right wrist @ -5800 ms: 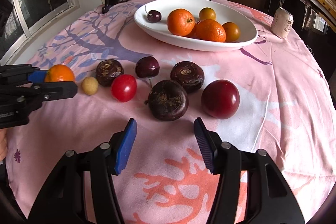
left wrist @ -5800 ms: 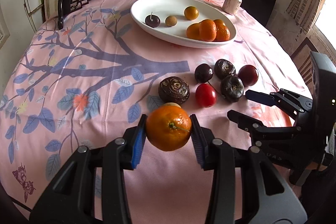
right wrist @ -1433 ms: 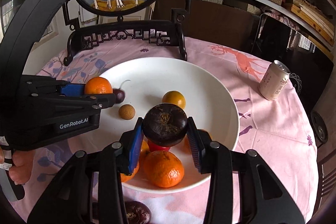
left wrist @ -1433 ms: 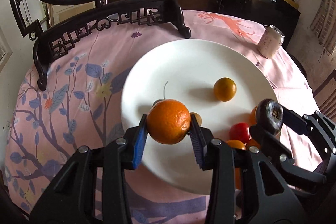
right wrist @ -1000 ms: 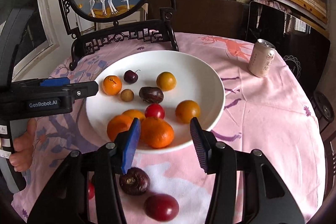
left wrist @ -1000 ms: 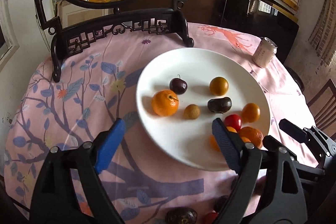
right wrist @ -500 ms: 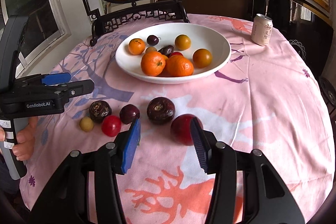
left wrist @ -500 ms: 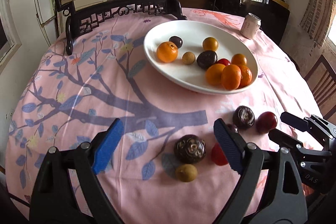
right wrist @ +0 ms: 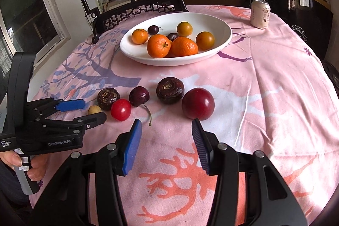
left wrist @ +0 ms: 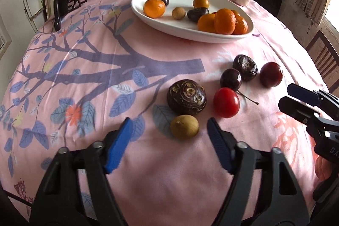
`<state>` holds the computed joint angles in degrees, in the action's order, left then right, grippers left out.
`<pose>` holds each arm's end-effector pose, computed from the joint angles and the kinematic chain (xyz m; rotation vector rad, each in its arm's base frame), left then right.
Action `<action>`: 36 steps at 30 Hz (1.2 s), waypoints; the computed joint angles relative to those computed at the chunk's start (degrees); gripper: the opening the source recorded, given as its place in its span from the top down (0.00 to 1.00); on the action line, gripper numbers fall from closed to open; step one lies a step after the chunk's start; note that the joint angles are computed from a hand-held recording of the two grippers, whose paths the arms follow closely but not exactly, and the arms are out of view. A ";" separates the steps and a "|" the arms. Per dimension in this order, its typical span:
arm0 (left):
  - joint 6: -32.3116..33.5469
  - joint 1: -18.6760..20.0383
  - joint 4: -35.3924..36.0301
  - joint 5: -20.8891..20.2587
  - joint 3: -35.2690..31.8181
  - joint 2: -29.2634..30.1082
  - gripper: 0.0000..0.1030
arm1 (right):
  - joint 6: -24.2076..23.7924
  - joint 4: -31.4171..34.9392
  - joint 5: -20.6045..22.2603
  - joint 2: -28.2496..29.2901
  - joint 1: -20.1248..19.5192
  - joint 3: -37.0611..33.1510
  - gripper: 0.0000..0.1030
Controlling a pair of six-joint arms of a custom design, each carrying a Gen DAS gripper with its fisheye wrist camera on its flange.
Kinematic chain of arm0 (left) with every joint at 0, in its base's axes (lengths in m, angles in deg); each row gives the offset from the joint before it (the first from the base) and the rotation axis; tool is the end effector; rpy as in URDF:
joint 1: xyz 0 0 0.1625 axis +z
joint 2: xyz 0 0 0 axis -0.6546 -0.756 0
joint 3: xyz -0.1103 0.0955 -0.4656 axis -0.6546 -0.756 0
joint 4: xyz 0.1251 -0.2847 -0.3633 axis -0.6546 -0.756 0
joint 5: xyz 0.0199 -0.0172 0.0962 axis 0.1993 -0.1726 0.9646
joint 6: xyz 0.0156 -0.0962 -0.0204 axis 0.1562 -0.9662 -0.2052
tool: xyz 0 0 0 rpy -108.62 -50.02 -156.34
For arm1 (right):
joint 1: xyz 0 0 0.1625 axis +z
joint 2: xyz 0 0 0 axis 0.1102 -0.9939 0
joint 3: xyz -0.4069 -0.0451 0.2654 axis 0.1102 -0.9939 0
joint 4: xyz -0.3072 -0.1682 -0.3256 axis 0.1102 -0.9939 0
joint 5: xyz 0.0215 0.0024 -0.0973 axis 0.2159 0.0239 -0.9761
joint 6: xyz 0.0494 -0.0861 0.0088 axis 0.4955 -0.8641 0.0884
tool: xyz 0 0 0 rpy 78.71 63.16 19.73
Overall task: Organize fruits
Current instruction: 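Grasp a small tan round fruit with the left tool, then grasp a red tomato with the right tool while the left tool holds the tan fruit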
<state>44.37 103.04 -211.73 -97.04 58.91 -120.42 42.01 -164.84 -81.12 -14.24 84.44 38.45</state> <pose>-0.1153 -0.6519 0.0677 0.4761 2.3524 -0.5930 0.1157 -0.6297 0.0765 0.6445 -2.5278 0.7676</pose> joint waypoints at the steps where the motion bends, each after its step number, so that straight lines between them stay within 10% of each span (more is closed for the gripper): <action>1: 2.10 -0.25 -1.88 1.03 0.13 0.56 0.51 | -0.07 -0.09 -0.01 0.08 0.09 0.08 0.52; 4: 3.19 0.05 -1.49 -1.19 0.12 0.05 0.75 | -0.45 0.26 -0.07 0.32 0.54 0.19 0.52; 26: 2.07 1.60 -7.09 -1.53 0.73 -3.01 0.75 | -2.99 4.48 -10.18 10.56 6.32 -9.26 0.63; 36: 1.62 2.05 -6.41 -2.26 0.35 -2.75 0.75 | -0.40 4.44 -5.82 6.80 4.96 -5.58 0.73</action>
